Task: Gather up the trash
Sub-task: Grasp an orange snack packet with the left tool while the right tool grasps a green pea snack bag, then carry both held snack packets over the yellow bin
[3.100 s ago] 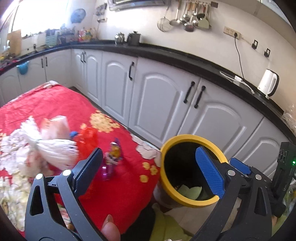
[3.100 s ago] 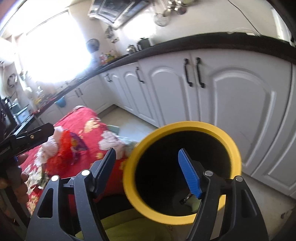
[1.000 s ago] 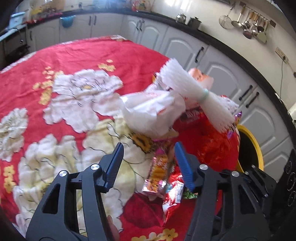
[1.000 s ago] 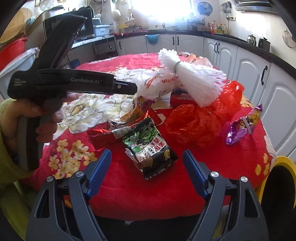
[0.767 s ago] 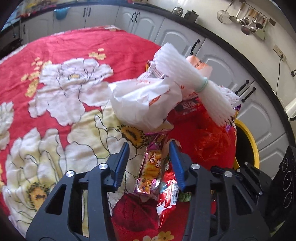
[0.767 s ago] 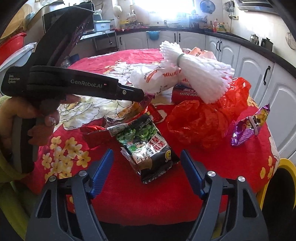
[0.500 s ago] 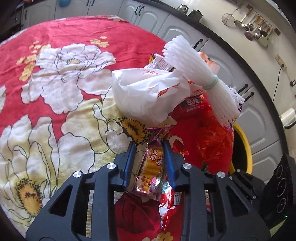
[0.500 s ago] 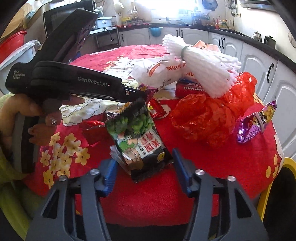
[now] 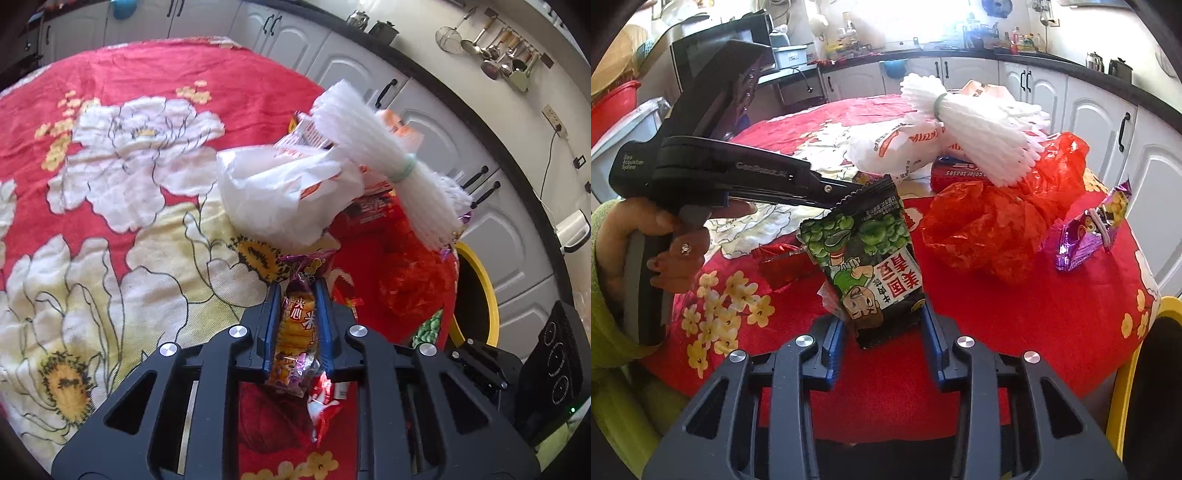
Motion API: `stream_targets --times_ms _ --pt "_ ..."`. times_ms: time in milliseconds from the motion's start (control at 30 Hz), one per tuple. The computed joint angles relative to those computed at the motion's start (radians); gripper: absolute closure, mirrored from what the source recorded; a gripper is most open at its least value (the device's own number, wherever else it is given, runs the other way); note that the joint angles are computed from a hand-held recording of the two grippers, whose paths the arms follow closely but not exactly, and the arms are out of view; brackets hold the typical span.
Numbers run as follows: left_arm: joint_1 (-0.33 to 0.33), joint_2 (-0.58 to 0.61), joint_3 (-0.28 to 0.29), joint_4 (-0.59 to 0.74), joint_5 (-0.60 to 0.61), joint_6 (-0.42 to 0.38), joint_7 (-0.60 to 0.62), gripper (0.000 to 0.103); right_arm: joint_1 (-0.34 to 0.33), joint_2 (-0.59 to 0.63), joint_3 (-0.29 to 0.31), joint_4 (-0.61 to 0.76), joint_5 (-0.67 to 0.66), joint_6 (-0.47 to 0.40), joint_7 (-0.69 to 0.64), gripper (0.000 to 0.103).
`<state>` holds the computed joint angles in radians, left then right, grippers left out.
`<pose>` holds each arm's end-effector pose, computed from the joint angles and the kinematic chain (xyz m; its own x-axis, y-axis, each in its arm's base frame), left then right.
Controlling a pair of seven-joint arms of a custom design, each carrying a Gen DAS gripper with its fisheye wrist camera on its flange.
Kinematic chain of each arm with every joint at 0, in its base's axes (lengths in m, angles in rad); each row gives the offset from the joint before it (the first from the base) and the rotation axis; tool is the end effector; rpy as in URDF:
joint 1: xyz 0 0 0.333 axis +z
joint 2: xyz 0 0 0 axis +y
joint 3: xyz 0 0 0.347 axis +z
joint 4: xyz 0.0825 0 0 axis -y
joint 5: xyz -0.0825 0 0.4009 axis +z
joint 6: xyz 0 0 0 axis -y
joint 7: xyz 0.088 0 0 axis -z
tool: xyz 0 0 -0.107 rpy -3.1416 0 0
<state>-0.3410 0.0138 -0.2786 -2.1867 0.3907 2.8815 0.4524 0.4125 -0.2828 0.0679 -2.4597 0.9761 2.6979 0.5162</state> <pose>0.4704 -0.3617 0.4786 0.0314 -0.9237 0.3818 -0.8159 -0.2444 -0.5240 0.4380 0.1983 0.4677 0.7160 -0.6772 -0.1696 -0.5857 -0.4505 -0.6738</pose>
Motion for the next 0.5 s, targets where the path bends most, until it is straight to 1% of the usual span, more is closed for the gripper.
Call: stream_targets --times_ms 67,300,500 --pt "-0.003 -0.013 -0.001 0.007 0.048 -0.015 -0.029 0.090 -0.003 -0.013 -0.009 -0.005 0.010 -0.009 -0.002 0.069" --pt "-0.008 -0.039 -0.008 0.029 0.130 -0.026 -0.067 0.091 -0.012 -0.069 -0.034 -0.024 0.049 -0.035 -0.026 0.069" --pt "-0.018 -0.045 -0.020 0.066 0.223 -0.038 -0.129 0.091 -0.035 -0.122 -0.052 -0.044 0.066 -0.056 -0.026 0.069"
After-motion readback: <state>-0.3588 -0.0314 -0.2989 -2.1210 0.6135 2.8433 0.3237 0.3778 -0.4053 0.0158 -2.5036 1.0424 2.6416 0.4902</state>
